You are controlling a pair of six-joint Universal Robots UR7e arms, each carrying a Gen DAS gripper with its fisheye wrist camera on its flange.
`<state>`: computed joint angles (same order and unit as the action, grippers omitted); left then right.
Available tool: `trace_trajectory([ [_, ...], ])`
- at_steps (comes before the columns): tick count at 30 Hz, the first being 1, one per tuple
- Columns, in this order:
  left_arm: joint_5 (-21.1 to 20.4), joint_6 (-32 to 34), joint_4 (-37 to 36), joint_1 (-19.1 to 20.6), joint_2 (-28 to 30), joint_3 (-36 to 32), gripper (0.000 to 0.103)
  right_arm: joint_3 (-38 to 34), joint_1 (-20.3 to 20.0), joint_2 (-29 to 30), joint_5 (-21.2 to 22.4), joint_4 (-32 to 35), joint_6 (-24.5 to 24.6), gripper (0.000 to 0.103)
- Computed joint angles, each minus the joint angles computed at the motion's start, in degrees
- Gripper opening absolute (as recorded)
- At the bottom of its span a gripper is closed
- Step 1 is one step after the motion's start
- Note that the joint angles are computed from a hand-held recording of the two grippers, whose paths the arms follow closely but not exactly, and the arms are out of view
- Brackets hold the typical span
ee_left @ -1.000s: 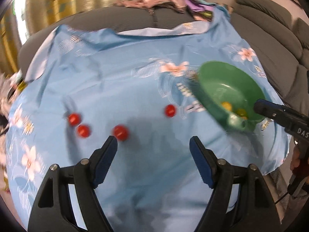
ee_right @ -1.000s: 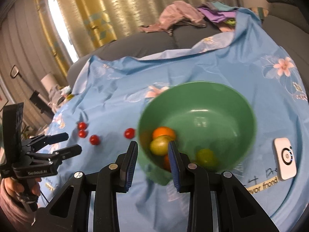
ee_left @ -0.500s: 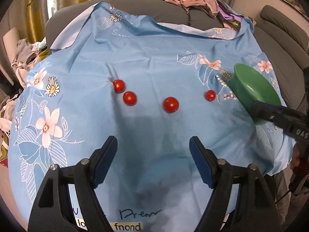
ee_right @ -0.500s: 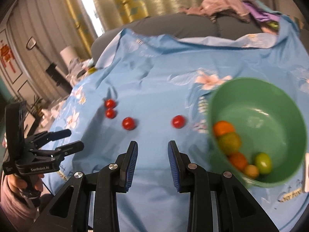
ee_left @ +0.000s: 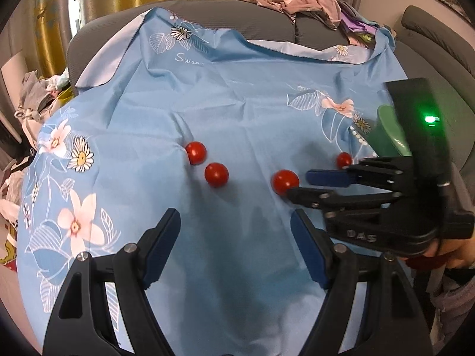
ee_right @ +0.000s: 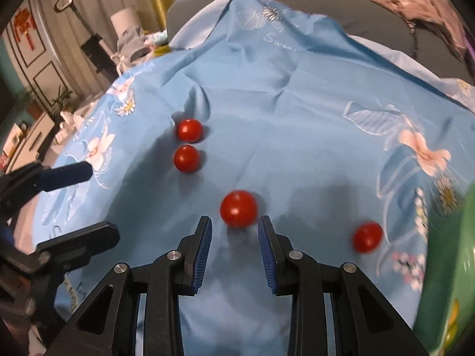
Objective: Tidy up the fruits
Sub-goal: 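Grasp a red cherry tomato with the right gripper while the left gripper grasps another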
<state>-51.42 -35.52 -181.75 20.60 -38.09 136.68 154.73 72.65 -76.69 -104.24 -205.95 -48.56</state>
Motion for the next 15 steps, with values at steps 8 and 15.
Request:
trace_trajectory([
  [8,-0.43,2.80,-1.07,2.16,0.57,-1.32,0.076,-3.15,0.63,2.49,-0.79,2.92,-0.19,0.031],
  [15,-0.87,4.67,-1.29,3.33,1.06,-2.55,0.072,-1.63,-2.67,-1.26,3.68,3.77,0.02,0.030],
])
